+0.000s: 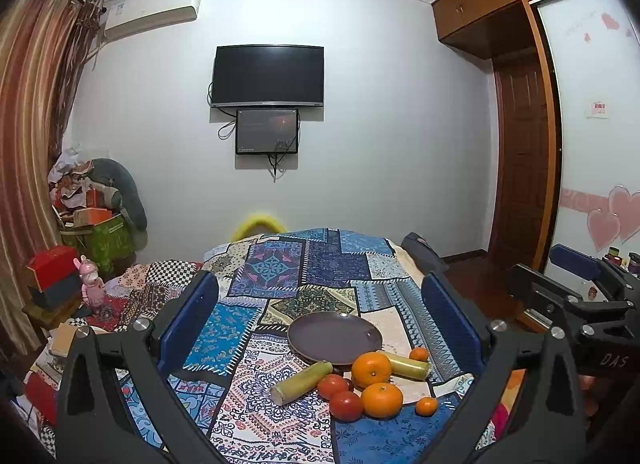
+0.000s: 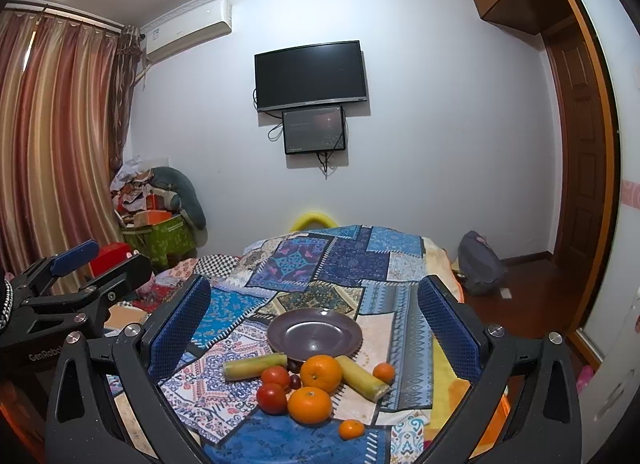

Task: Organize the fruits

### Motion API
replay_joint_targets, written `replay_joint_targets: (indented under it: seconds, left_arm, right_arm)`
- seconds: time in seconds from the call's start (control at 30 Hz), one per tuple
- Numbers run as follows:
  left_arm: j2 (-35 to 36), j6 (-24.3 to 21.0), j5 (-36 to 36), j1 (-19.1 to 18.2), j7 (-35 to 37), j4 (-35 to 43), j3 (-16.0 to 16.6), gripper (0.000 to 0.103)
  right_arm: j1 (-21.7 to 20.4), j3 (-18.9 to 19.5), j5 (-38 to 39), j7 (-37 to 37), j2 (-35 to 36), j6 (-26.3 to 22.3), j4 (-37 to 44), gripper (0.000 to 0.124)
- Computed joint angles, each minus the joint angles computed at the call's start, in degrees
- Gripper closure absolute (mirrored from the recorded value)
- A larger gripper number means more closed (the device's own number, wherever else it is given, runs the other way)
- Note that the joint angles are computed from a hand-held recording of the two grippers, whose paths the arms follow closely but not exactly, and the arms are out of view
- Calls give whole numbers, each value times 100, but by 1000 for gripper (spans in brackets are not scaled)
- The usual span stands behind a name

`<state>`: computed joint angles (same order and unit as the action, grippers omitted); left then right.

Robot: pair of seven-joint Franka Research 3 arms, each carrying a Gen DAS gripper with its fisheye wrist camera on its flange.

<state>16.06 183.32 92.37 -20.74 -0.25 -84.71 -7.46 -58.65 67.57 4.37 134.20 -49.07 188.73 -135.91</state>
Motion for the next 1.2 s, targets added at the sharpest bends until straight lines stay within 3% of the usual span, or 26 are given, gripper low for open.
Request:
replay_joint_targets:
  seconds: [1.2]
  left_arm:
    - [-20,16,274,111,-336,29,-117,0]
  right_arm:
    - [0,-6,-49,-19,-2,-5,43,21]
